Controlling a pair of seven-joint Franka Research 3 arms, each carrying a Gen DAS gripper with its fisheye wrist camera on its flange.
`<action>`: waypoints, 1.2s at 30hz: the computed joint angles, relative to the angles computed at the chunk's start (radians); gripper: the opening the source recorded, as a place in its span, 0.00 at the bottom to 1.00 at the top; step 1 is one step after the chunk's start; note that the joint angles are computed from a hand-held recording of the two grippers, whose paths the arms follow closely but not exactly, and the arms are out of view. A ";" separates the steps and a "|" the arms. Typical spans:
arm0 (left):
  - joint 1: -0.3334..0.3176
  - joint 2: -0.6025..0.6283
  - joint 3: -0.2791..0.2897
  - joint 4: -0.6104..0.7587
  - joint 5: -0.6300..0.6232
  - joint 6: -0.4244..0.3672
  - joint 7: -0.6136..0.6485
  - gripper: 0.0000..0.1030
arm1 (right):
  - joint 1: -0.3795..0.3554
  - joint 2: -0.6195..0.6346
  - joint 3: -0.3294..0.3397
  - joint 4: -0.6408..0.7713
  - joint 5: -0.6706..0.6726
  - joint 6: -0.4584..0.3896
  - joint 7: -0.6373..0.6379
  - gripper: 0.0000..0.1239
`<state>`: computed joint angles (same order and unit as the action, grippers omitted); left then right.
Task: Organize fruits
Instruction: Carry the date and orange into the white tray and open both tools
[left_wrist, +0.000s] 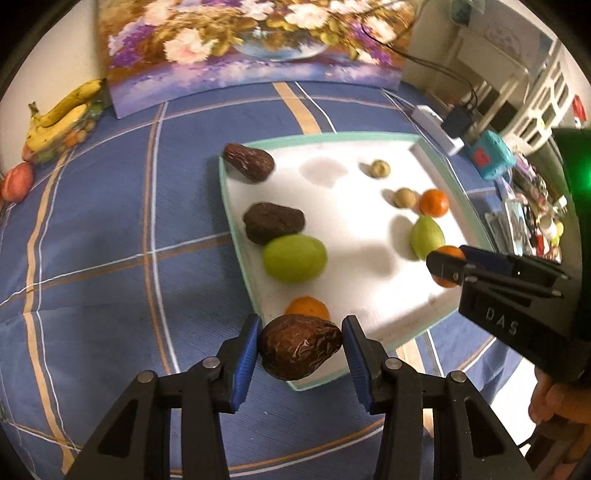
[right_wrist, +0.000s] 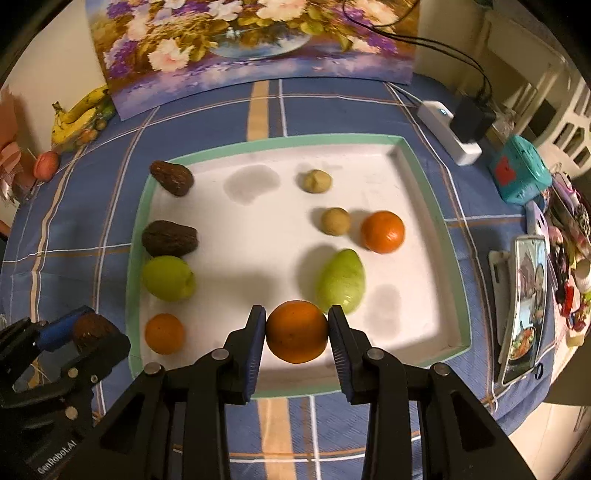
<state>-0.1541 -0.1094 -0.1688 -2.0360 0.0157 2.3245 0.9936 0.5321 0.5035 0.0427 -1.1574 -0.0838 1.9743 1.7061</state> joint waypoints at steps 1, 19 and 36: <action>-0.002 0.004 -0.001 0.003 -0.002 -0.003 0.004 0.46 | -0.001 -0.004 -0.002 -0.006 0.000 0.000 0.001 0.29; -0.015 0.079 -0.019 0.044 -0.003 -0.068 0.018 0.46 | -0.019 0.023 -0.004 -0.006 0.008 -0.080 -0.019 0.29; -0.019 0.105 -0.024 0.053 -0.001 -0.057 0.023 0.47 | -0.022 0.031 -0.006 -0.014 0.008 -0.088 -0.031 0.30</action>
<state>-0.1734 -0.0043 -0.1926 -1.9829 0.0146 2.2679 1.0166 0.5097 0.5341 0.0368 -1.1717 -0.0758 1.8867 1.6751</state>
